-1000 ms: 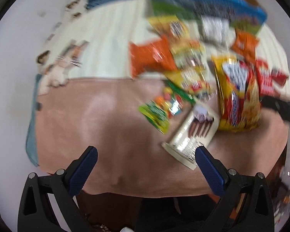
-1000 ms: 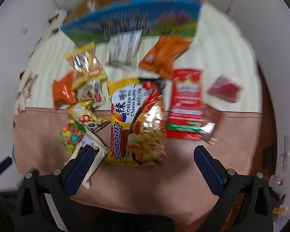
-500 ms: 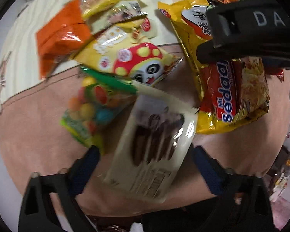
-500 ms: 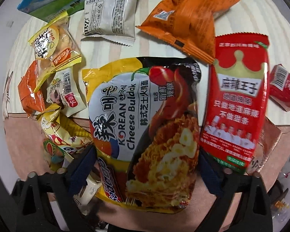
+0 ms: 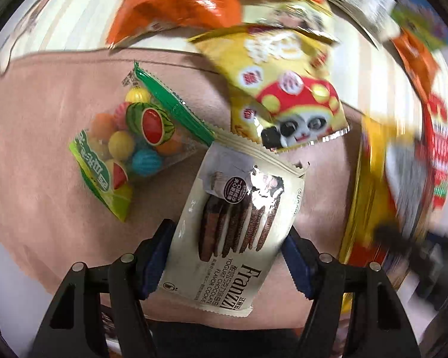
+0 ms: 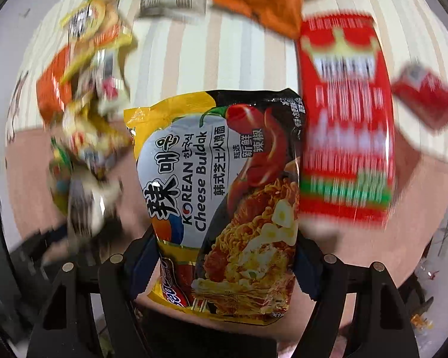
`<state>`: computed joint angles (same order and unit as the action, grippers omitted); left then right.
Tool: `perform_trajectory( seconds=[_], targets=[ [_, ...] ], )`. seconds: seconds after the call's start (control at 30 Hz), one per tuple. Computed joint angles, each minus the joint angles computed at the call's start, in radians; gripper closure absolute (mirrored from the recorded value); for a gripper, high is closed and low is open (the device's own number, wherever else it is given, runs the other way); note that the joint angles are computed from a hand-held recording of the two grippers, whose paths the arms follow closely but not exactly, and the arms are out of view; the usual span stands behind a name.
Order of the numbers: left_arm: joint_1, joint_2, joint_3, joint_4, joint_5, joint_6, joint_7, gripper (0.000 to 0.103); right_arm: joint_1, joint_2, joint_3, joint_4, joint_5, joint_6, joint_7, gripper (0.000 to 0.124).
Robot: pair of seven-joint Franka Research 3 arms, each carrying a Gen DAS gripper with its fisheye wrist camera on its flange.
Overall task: Organize snacks
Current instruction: 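Lift the Franzzi pack with left tool while right tool carries the noodle bag toward the box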
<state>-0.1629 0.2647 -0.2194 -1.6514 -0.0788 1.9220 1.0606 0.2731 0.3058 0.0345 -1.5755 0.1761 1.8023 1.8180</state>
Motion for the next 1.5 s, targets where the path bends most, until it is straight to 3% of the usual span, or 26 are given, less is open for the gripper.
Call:
perform_trajectory(
  seconds=[0.17, 0.33, 0.4, 0.43, 0.57, 0.7, 0.77, 0.87, 1.1, 1.27, 1.5],
  targets=[
    [0.017, 0.012, -0.004, -0.018, -0.017, -0.013, 0.109, 0.035, -0.01, -0.03, -0.004, -0.094, 0.056, 0.056, 0.061, 0.043],
    [0.01, -0.009, -0.01, -0.092, 0.011, 0.038, 0.206, 0.035, -0.005, -0.025, -0.002, -0.148, 0.06, 0.111, 0.133, 0.038],
    [0.008, -0.018, -0.009, -0.099, 0.0, 0.044, 0.206, 0.036, 0.003, -0.022, 0.001, -0.163, 0.052, 0.124, 0.159, 0.038],
    [0.01, -0.036, -0.007, -0.124, -0.006, 0.061, 0.205, 0.042, 0.015, -0.032, 0.006, -0.201, 0.051, 0.16, 0.18, 0.038],
    [0.018, -0.078, -0.002, -0.179, -0.022, 0.087, 0.235, 0.043, 0.041, -0.075, 0.011, -0.26, 0.011, 0.207, 0.252, 0.039],
    [-0.009, -0.065, -0.007, -0.097, 0.013, 0.014, 0.201, 0.044, 0.064, -0.131, 0.025, -0.317, -0.026, 0.234, 0.31, 0.04],
    [-0.04, -0.026, -0.018, -0.059, 0.04, 0.015, 0.156, 0.044, 0.079, -0.125, 0.038, -0.319, -0.035, 0.249, 0.341, 0.041],
    [-0.057, -0.035, -0.021, -0.056, 0.059, 0.007, 0.124, 0.044, 0.079, -0.152, 0.043, -0.335, -0.026, 0.247, 0.334, 0.041],
    [-0.098, -0.014, -0.034, 0.073, 0.076, -0.1, 0.04, 0.045, 0.068, -0.2, 0.049, -0.338, 0.028, 0.243, 0.274, 0.05],
    [-0.101, -0.034, -0.034, 0.094, 0.061, -0.134, 0.018, 0.046, 0.065, -0.194, 0.051, -0.323, 0.042, 0.244, 0.245, 0.052],
    [-0.083, -0.019, -0.029, 0.214, 0.006, -0.207, 0.019, 0.048, 0.007, -0.252, 0.022, -0.383, 0.136, 0.284, 0.143, 0.053]
  ],
)
